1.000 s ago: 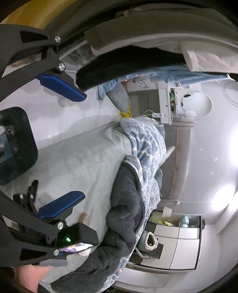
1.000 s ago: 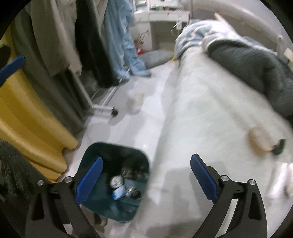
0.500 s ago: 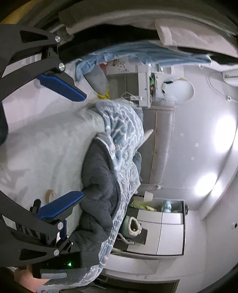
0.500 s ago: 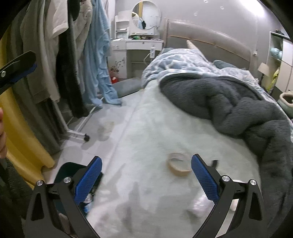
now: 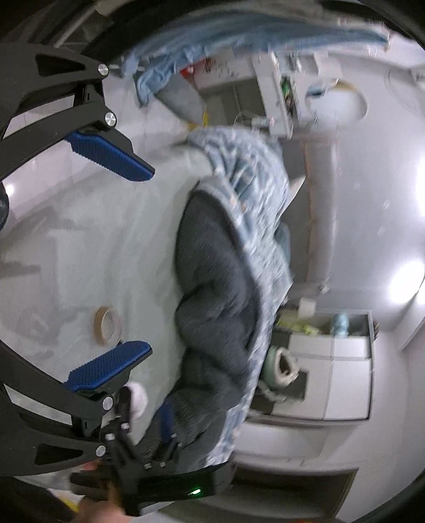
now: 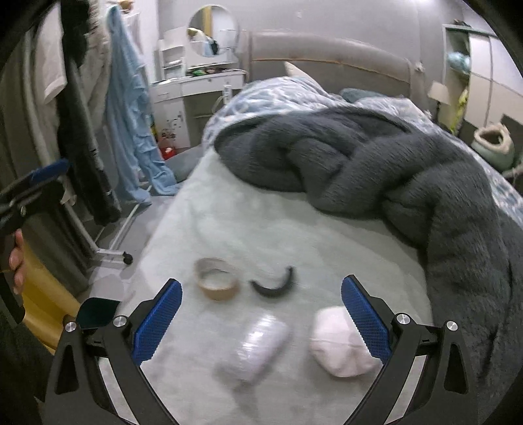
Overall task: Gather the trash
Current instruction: 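Move both open grippers back over the tape roll and sock ball on the bed, then grasp the brown tape roll with the left gripper while the right gripper grasps the white sock ball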
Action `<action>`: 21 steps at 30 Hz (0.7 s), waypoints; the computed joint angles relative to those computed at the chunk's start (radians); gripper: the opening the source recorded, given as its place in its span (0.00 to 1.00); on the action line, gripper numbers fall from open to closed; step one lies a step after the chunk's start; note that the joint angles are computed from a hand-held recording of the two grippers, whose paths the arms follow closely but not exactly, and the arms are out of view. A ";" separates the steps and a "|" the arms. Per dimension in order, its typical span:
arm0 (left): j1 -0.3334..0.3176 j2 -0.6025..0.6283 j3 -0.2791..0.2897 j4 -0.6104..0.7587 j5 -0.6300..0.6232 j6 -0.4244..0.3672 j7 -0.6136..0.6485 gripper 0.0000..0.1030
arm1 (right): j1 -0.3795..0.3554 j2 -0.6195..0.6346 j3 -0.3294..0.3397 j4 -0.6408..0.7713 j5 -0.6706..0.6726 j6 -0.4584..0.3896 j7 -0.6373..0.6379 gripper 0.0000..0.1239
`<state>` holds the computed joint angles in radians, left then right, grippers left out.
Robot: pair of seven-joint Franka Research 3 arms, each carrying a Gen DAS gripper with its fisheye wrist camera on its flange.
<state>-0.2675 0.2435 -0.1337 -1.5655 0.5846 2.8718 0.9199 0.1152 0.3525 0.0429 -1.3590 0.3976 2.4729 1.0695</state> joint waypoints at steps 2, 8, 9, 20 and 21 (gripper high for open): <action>0.013 0.048 -0.033 0.047 -0.056 -0.022 0.079 0.97 | -0.010 0.016 -0.008 0.019 -0.001 -0.016 0.008 0.80; 0.014 0.157 -0.078 0.153 -0.191 -0.066 0.225 0.97 | -0.039 0.045 -0.015 0.045 -0.003 -0.069 0.000 0.80; 0.012 0.184 -0.087 0.182 -0.218 -0.087 0.250 0.97 | -0.045 0.044 -0.016 0.036 0.001 -0.069 -0.002 0.80; -0.055 0.380 -0.081 0.434 -0.337 -0.301 0.379 0.96 | -0.078 0.085 -0.014 0.066 0.030 -0.136 -0.004 0.80; -0.063 0.397 -0.076 0.457 -0.339 -0.316 0.378 0.96 | -0.077 0.089 -0.016 0.069 0.027 -0.138 0.000 0.80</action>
<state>-0.3307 0.6408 -0.2094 -1.1084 0.2458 2.5561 1.2982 0.0379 0.4417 0.0270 -1.2904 0.4244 2.3348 1.0694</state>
